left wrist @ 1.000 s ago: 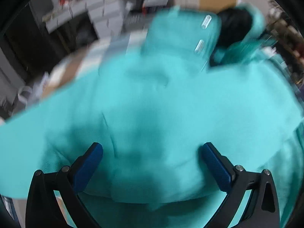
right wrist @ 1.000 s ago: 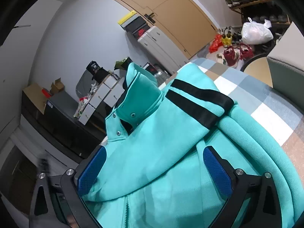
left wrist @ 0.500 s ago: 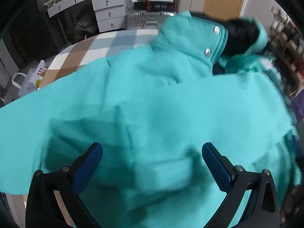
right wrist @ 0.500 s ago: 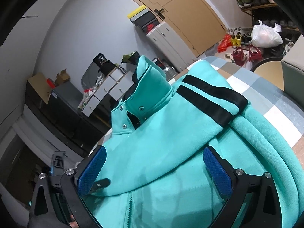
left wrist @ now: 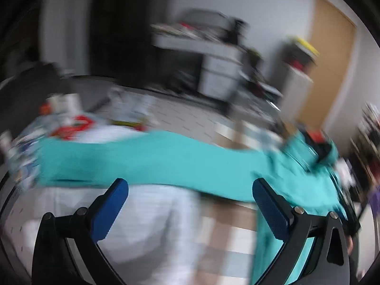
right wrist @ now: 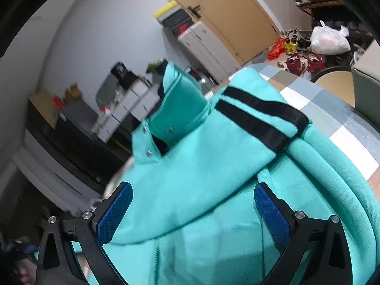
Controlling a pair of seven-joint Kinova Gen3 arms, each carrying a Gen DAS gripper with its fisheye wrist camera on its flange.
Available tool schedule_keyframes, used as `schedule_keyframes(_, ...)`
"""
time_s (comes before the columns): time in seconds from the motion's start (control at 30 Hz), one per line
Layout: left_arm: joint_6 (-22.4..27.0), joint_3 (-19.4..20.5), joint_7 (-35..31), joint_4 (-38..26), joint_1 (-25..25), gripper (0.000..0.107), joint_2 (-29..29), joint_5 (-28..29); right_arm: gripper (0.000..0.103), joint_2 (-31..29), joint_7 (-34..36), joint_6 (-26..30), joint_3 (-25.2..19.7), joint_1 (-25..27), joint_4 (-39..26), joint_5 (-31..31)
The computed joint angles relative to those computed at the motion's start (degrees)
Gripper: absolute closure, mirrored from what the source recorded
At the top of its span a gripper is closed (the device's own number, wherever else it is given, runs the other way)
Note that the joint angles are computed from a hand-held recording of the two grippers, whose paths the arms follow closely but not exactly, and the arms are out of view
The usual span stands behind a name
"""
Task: Fold large clothes
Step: 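Grasp the other sleeve cuff with the left gripper and lift it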
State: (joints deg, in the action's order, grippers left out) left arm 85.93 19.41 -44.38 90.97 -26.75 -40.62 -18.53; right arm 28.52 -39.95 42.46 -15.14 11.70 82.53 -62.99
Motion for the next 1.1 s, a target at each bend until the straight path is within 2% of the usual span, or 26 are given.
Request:
schedule_keyframes(0.1, 0.9, -6.7, 2.8, 3.0, 1.0, 0.006, -2.9, -1.5, 0.0, -4.1, -2.4, -3.4, 6.5, -7.4, 1.4, 5.8)
schedule_keyframes(0.17, 1.2, -12.0, 6.9, 5.2, 3.6, 0.006, -2.9, -1.6, 0.0, -6.0, -2.7, -2.1, 11.4, -12.1, 1.6, 7.2)
schedule_keyframes(0.23, -1.1, -17.3, 9.1, 7.8, 6.2, 0.006, -2.9, -0.6, 0.0, -9.1, -1.1, 1.2, 13.2, -13.1, 2.9, 4.8)
schedule_keyframes(0.3, -4.9, -21.1, 10.1, 10.4, 5.5, 0.006, -4.3, 1.1, 0.0, -13.0, 3.4, 2.4, 10.7, -10.4, 6.3, 0.5)
schedule_keyframes(0.4, -10.3, -26.0, 12.1, 14.2, 6.5, 0.006, -5.3, 3.5, 0.0, -19.8, 10.4, 4.3, 3.2, -2.5, 12.7, -5.4)
schedule_keyframes(0.47, -13.9, -29.2, 12.3, 16.7, 5.9, 0.006, -6.1, 5.9, 0.0, -23.9, 15.1, 6.4, 0.7, 1.5, 17.2, -9.6)
schedule_keyframes(0.57, -18.1, -30.9, 11.6, 19.4, 2.2, 0.007, -6.6, 8.7, 0.0, -28.8, 21.7, 13.4, 3.2, 2.3, 22.8, -15.4)
schedule_keyframes(0.63, -19.4, -30.1, 12.0, 20.6, -0.1, 0.022, -7.2, 9.6, 0.0, -32.1, 25.1, 17.4, 5.0, 3.0, 26.6, -17.9)
schedule_keyframes(0.67, -19.1, -30.2, 11.4, 20.3, -1.4, 0.036, -7.8, 10.1, 0.0, -33.6, 25.9, 18.1, 5.6, 2.9, 28.0, -18.9)
schedule_keyframes(0.77, -16.8, -32.8, 9.1, 18.7, -4.6, 0.037, -10.8, 13.9, 0.0, -37.0, 29.1, 21.9, 10.1, 1.2, 32.6, -22.2)
schedule_keyframes(0.83, -14.8, -34.5, 8.8, 17.8, -4.8, 0.035, -13.6, 15.2, 0.0, -38.2, 29.6, 23.0, 11.7, 0.2, 34.1, -22.6)
schedule_keyframes(0.9, -13.8, -34.3, 9.5, 17.4, -2.1, 0.034, -15.6, 15.9, 0.0, -39.5, 30.2, 23.3, 13.0, -1.0, 35.6, -22.7)
schedule_keyframes(1.03, -14.7, -32.5, 5.1, 15.2, 7.6, 0.033, -12.5, 12.0, 0.0, -39.5, 30.9, 25.1, 15.3, -3.0, 37.5, -23.2)
schedule_keyframes(1.1, -16.5, -35.1, 7.1, 16.0, 12.4, 0.032, -11.3, 11.4, 0.0, -37.1, 28.2, 29.1, 17.9, -5.1, 36.5, -22.1)
